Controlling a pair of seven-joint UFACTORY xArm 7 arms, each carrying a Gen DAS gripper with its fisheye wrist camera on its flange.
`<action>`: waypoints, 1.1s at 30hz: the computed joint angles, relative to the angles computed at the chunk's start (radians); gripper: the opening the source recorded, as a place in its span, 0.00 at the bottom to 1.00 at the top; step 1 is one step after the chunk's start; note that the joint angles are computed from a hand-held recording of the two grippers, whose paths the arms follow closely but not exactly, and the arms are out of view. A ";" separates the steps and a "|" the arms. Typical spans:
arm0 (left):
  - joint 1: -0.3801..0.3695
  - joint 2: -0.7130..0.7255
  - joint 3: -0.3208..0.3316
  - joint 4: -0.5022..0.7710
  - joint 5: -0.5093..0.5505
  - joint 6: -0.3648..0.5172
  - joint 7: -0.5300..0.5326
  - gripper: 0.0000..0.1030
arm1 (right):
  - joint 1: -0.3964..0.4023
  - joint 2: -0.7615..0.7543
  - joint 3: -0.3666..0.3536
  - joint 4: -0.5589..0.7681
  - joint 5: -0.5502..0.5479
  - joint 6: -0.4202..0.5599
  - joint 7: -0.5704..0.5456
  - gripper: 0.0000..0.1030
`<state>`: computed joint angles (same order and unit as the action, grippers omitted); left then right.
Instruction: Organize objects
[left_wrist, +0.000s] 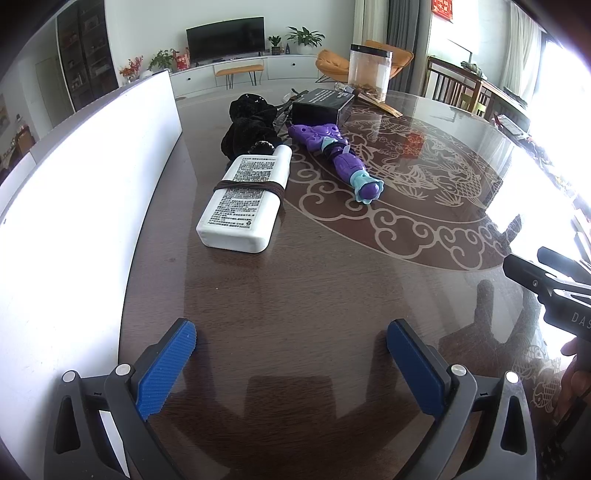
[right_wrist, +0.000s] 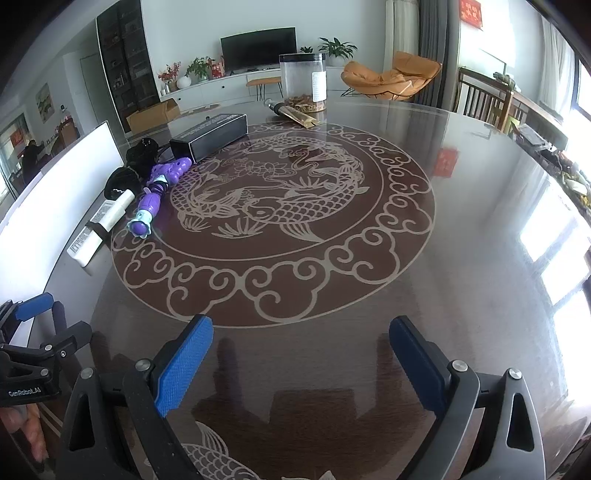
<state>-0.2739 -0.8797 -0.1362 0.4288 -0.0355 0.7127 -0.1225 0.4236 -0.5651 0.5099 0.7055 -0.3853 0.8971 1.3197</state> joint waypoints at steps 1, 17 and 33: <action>0.000 0.000 0.000 0.000 0.000 0.000 0.000 1.00 | 0.001 0.001 -0.001 0.000 0.002 0.000 0.000 0.94; -0.003 -0.003 0.001 -0.003 0.001 -0.002 -0.001 1.00 | -0.018 0.414 -0.147 0.317 0.017 -0.322 -0.318 0.88; -0.002 0.016 -0.002 0.005 0.003 -0.014 -0.006 1.00 | 0.084 0.404 -0.258 0.278 -0.105 -0.139 -0.289 0.23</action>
